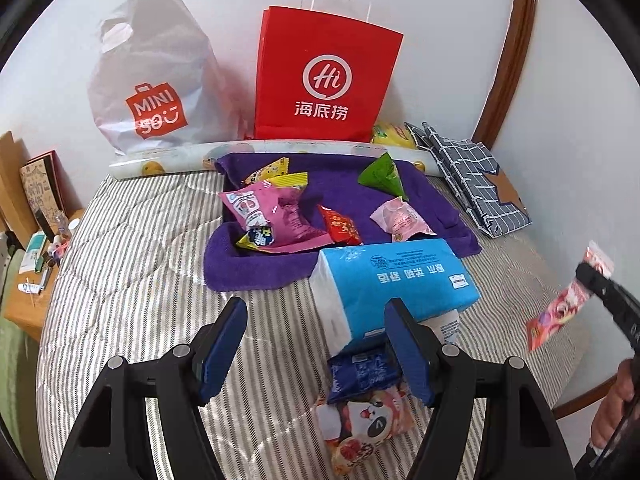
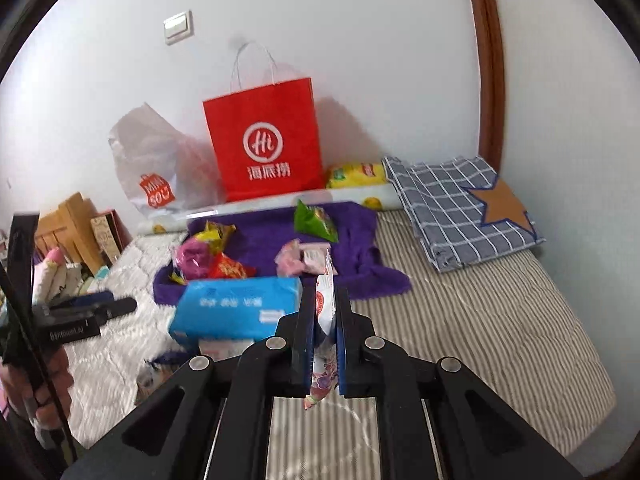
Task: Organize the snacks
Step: 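Grasp the white strawberry-print snack with the right gripper while the left approaches the pile, then lift the strawberry snack with the right gripper while the left grasps the dark blue packet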
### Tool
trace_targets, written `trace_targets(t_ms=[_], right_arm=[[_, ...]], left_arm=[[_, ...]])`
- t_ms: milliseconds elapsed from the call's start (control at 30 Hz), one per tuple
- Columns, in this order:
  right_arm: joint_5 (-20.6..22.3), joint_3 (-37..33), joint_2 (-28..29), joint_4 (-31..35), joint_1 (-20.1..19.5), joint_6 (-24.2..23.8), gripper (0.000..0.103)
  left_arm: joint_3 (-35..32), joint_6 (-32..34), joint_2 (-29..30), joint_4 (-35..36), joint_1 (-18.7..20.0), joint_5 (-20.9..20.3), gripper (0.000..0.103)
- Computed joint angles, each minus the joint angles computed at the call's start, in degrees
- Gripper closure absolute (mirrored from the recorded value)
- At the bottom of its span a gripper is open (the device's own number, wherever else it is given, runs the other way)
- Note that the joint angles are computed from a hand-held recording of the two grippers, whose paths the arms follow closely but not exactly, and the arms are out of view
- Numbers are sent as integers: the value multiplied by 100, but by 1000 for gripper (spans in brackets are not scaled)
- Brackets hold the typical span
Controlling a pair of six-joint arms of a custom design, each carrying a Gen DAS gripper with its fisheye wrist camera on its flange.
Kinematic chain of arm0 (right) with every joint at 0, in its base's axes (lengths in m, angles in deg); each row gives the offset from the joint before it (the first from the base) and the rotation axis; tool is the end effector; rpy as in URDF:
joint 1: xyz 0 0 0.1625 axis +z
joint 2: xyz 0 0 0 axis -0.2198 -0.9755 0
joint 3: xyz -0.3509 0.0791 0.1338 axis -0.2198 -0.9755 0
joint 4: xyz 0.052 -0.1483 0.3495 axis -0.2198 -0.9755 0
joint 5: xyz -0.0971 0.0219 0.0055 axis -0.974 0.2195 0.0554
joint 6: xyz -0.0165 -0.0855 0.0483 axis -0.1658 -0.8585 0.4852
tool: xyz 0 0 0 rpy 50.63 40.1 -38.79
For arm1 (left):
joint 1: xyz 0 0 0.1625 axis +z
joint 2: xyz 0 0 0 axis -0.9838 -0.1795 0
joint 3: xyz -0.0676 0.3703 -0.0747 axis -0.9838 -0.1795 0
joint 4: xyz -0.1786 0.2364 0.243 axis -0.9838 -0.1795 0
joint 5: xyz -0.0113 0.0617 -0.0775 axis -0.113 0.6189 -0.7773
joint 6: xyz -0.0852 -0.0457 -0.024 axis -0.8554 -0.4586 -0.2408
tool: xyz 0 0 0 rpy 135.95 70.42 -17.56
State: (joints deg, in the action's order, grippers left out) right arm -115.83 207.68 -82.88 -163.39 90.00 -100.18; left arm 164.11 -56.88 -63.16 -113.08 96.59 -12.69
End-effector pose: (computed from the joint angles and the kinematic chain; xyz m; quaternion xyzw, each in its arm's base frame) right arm 0.0504 -0.4080 0.3972 0.3388 -0.8704 0.3122 0.1737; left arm -0.3837 -0.3413 0.0514 -0.0178 0.8509 -0.4045 0.3348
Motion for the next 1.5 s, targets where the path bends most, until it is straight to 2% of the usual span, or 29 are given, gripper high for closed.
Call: trace_targets(t_ms=[133, 433, 633, 867, 1067, 1167, 1300, 1500], right_arm=[[-41, -15, -39, 316, -82, -127, 94], [-249, -20, 378, 93, -85, -59, 93], [-438, -252, 961, -133, -124, 284, 92], [-305, -646, 1623, -103, -235, 555, 88], [-642, -814, 2000, -75, -235, 508, 77], [-692, -826, 2063, 21, -315, 430, 76], [-607, -859, 2124, 114, -353, 446, 77], [-859, -681, 2182, -338, -227, 181, 80]], left_arm=[[-29, 87, 75, -131, 41, -19, 34], [-13, 186, 130, -292, 144, -72, 34], [58, 207, 106, -455, 259, -99, 34], [74, 256, 92, -600, 390, -76, 34], [71, 415, 142, -757, 497, -76, 34], [115, 518, 148, -894, 522, -96, 34], [112, 690, 177, -1011, 535, -178, 34], [216, 1322, 297, -1687, 536, -559, 32]])
